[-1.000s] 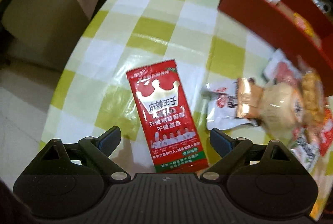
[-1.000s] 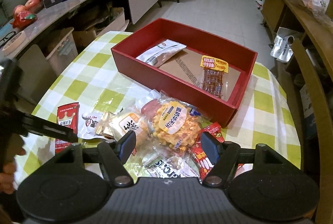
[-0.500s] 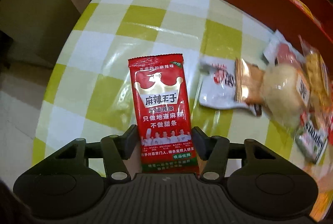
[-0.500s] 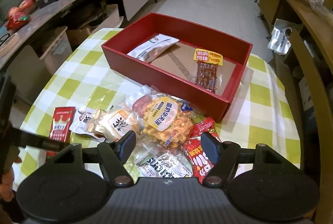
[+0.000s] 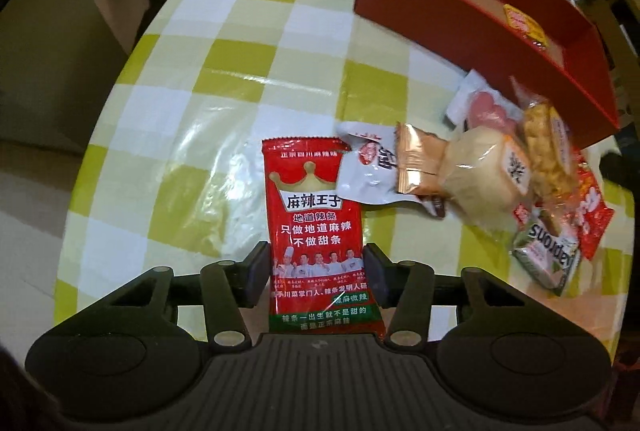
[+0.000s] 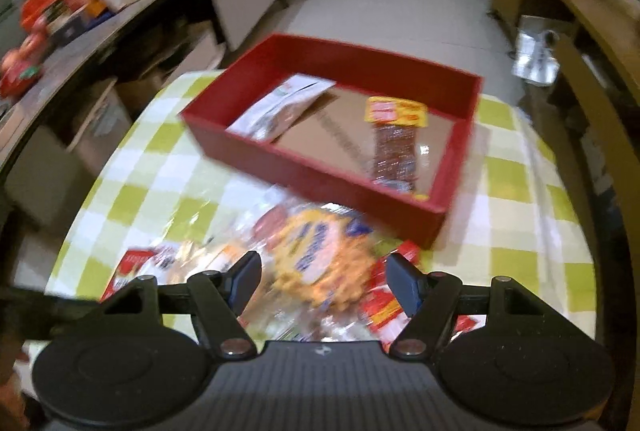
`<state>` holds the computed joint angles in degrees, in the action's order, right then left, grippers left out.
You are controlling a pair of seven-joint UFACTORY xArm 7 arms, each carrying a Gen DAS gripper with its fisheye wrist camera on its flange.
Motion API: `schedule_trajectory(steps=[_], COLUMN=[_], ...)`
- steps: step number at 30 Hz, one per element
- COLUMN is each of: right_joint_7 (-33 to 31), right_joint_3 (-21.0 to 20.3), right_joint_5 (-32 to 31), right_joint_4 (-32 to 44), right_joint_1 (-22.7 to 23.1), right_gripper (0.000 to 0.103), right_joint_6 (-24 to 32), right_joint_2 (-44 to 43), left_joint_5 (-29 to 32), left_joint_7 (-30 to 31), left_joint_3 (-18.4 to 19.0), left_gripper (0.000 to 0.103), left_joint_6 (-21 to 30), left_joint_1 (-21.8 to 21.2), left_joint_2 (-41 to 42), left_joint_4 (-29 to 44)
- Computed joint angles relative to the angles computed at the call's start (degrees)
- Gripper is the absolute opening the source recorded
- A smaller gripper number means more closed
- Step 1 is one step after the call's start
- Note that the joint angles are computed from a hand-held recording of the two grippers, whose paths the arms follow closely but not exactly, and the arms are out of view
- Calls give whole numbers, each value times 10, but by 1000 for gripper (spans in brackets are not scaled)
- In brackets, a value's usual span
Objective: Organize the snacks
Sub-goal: 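Grasp the clear pastry bag with the right tool while the left holds the red packet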
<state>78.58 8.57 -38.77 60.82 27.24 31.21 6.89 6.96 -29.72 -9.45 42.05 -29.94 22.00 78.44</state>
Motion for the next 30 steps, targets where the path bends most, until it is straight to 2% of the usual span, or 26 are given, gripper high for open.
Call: schedule_trajectory(steps=[5,9,14,16,19,20,23,27,30], right_joint_7=[-28,-60,-81,-74,-60,-58,-51,-27,-60], right_joint_3=[-5,-9,-23,-32,-43,-44,-48,-56,-45], right_joint_5=[20,77,110,115,125,133,153,175,203], right_joint_4=[15,20,58,67,74,75,64,50,76], right_joint_1=[-6,-14,6,14,22,22,19,19,16], right_gripper=[77,77,78,82,95,97,100,103,103], right_joint_6=[11,-34,-37,-42,-42,-43,-65,-105,-77], right_joint_2=[23,50,94,104,115,120,125,130,147], left_joint_5=[-9,-12,-26,-23,-21,-20,-10,3,6], left_joint_7=[15,38,44,36,27,24,17,1,0], left_joint_3=[-6,-7,-4,1,4,5,9,15,15], left_gripper=[57,56,58,56,60,64,73,79,84], left_joint_6=[1,-12,7,15,17,18,22,37,39], left_joint_1=[0,0,1,-2,-4,-5,-11,-17,-18], left_joint_2=[6,15,35,44,52,52,59,73,77], left_joint_4=[22,26,41,49,56,57,64,76,77])
